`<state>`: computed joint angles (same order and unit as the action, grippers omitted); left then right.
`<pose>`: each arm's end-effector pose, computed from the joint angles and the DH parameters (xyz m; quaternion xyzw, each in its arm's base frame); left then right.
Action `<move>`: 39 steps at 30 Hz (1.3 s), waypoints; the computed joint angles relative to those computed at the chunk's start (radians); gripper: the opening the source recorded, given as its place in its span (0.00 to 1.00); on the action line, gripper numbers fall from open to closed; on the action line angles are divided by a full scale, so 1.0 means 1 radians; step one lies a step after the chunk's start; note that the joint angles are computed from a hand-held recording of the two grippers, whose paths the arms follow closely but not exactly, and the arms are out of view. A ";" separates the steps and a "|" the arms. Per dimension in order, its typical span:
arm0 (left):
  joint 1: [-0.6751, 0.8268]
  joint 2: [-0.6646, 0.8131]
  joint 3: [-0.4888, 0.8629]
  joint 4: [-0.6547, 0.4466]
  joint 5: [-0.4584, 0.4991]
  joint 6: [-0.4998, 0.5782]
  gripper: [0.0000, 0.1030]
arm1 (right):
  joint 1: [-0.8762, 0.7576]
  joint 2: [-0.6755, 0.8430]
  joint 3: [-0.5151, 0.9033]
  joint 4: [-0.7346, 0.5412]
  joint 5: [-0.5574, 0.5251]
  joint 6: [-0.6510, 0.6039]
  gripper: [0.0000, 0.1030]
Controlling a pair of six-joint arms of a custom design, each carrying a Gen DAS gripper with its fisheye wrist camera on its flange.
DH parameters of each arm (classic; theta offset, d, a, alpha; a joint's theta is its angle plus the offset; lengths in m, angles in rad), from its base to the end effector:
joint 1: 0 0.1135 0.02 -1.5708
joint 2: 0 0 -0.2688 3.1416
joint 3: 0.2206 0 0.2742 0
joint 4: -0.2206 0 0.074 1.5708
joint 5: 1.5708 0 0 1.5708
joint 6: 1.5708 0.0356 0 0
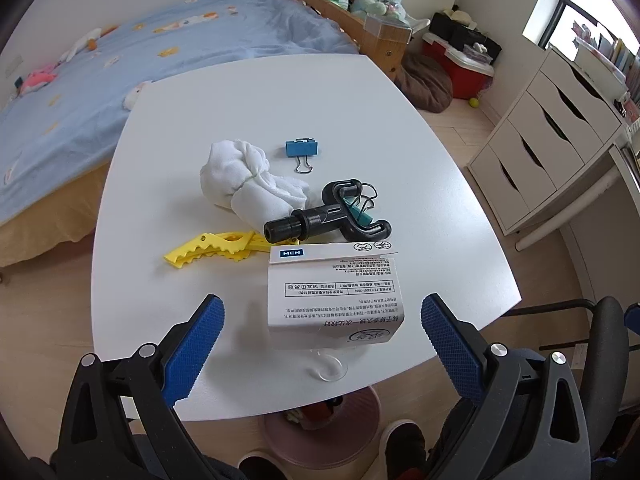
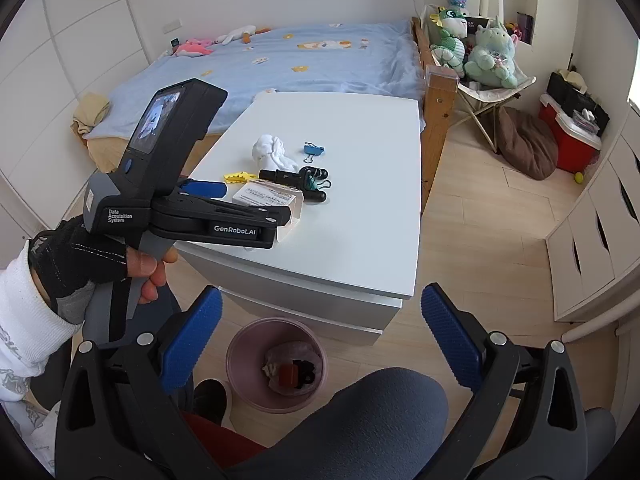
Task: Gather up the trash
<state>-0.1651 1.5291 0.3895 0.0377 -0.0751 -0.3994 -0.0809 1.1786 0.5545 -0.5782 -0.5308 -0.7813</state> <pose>0.2220 -0.0343 0.0664 -0.1223 0.9643 -0.0296 0.2331 0.2079 0.0012 0.1566 -0.3706 0.8746 0.1604 0.2684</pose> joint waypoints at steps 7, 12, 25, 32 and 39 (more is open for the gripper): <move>-0.024 0.043 -0.001 0.034 -0.031 -0.008 0.91 | -0.009 0.008 -0.001 0.005 -0.003 0.003 0.95; -0.005 0.028 -0.020 0.043 -0.009 0.011 0.70 | -0.009 0.019 -0.001 0.010 -0.004 0.000 0.95; 0.039 -0.119 -0.103 0.042 0.017 0.086 0.61 | 0.014 0.022 -0.014 0.039 0.002 0.020 0.95; 0.099 -0.296 -0.159 -0.037 0.021 0.166 0.61 | 0.032 0.019 -0.003 0.039 0.001 0.036 0.95; 0.181 -0.514 -0.199 -0.176 0.047 0.251 0.61 | 0.083 0.037 0.033 0.049 0.009 0.074 0.95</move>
